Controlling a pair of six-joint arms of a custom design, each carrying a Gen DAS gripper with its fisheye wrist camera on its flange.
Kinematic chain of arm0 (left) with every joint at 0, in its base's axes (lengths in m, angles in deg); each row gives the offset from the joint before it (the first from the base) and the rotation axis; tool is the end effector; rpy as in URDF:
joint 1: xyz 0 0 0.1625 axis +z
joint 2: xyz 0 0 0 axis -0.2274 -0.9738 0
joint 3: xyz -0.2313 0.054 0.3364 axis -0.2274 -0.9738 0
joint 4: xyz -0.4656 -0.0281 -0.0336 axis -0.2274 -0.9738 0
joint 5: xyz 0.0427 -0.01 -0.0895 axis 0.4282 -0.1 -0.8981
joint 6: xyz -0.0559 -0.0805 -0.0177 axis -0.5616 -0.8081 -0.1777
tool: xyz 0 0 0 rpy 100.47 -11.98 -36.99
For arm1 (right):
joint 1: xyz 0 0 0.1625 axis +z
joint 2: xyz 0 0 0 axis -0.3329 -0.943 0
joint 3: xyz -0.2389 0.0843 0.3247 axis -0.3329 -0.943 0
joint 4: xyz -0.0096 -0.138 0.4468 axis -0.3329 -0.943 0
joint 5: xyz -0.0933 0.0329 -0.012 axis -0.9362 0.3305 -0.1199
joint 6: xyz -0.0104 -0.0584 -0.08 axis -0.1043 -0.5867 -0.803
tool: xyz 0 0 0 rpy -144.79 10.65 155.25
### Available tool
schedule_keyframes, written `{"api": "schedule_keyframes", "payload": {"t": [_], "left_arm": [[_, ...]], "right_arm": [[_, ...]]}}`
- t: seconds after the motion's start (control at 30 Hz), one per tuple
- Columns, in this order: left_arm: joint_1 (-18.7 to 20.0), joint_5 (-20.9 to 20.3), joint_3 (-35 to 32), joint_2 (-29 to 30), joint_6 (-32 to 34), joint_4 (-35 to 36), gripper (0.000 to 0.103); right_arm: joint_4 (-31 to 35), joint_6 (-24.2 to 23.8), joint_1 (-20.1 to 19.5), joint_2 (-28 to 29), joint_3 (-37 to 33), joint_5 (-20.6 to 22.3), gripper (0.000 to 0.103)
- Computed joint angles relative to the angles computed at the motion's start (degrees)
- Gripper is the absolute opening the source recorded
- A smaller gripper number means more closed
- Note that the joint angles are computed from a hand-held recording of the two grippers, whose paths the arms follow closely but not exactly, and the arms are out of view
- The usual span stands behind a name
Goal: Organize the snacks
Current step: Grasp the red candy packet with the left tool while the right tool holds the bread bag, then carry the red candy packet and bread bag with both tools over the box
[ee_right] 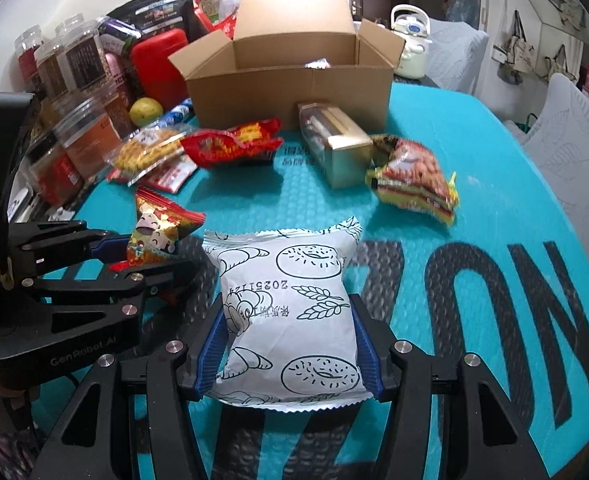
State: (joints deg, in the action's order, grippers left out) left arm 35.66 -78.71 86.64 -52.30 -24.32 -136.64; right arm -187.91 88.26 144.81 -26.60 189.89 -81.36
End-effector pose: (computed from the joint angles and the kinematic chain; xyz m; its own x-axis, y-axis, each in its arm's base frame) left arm -0.2103 -0.2935 0.1733 -0.6811 0.4314 -0.5916 0.6130 0.7778 -0.1385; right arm 0.2601 -0.2584 0.1126 -0.7415 -0.1655 0.6502 -0.4921 0.7929 -0.3593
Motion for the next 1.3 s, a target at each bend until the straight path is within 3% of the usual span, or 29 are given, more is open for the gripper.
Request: {"api": "schedule_keyframes", "payload": {"t": [0.33, 0.43, 0.63, 1.0, 1.3], "left_arm": [[0.09, 1.96, 0.16, 2.43, 1.42, -2.21, 0.034], [0.34, 2.14, 0.20, 2.39, 1.63, -2.75, 0.034], [-0.90, 3.35, 0.33, 0.51, 1.59, -2.28, 0.033], [-2.96, 4.99, -1.43, -1.26, 3.06, -2.35, 0.033], [-4.48, 8.08, -3.67, -1.90, 5.07, -4.86, 0.033]], "right_arm": [[-0.87, -1.08, -1.43, 2.68, -0.27, -0.82, 0.062], [-2.02, -2.05, -0.95, 3.96, -0.68, -1.95, 0.060], [-2.64, -1.63, -1.03, 2.37, -0.39, 0.05, 0.056], [-2.46, -2.00, 1.88, 0.87, -2.17, -0.57, 0.056], [-3.77, -5.42, 4.75, -0.19, -4.93, -1.97, 0.056]]}}
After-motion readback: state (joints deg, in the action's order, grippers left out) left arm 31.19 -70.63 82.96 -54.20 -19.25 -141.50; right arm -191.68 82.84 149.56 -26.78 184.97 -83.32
